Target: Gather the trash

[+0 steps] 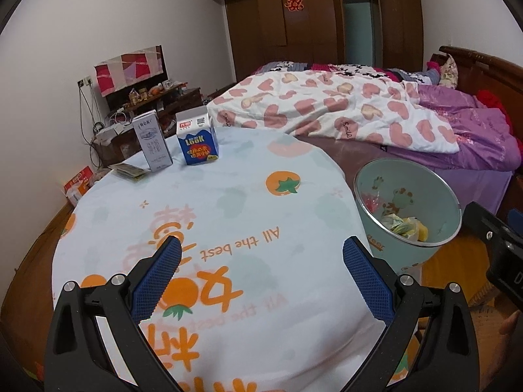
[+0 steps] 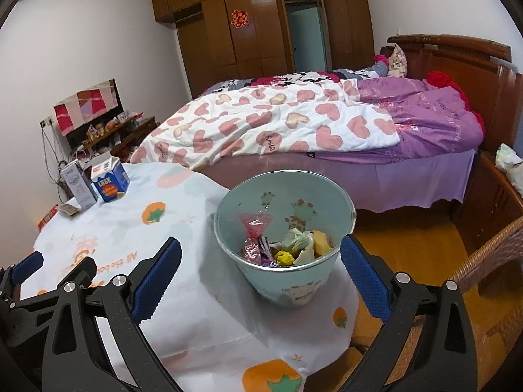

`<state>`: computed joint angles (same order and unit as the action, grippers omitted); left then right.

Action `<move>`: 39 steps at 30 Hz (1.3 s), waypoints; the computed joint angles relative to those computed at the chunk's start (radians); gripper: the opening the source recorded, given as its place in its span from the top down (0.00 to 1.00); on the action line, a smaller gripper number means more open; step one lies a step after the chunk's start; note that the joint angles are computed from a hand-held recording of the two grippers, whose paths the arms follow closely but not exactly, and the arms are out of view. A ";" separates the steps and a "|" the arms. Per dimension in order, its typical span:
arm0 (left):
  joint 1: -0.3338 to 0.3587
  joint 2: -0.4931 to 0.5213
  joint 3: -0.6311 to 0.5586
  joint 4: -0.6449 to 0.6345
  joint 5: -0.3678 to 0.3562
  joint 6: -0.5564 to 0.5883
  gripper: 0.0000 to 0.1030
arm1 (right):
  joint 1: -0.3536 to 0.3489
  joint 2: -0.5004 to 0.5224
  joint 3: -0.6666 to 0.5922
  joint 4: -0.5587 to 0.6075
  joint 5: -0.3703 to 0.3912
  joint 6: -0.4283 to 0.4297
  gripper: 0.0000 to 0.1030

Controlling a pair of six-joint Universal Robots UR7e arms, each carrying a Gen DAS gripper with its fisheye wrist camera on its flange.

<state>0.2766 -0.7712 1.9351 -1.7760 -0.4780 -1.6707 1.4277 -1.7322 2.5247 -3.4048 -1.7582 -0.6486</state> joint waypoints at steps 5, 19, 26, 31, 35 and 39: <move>-0.038 -0.012 0.010 0.031 0.015 -0.032 0.06 | 0.005 -0.060 0.032 -0.012 0.043 0.008 0.07; -0.091 -0.022 0.003 0.100 0.074 -0.111 0.06 | 0.025 -0.111 0.057 -0.102 0.084 -0.013 0.05; -0.093 -0.031 0.010 0.097 0.088 -0.125 0.06 | 0.019 -0.100 0.063 -0.128 0.073 -0.018 0.05; -0.086 -0.039 0.014 0.076 0.075 -0.130 0.06 | 0.015 -0.097 0.066 -0.132 0.070 -0.027 0.05; -0.086 -0.042 0.010 0.097 0.069 -0.155 0.06 | 0.010 -0.100 0.065 -0.123 0.073 -0.018 0.05; -0.087 -0.045 0.010 0.104 0.069 -0.163 0.06 | 0.010 -0.104 0.066 -0.121 0.073 -0.017 0.05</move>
<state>0.1896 -0.8165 1.9448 -1.6720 -0.4090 -1.8339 1.4376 -1.8366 2.5904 -3.5258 -1.6849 -0.6654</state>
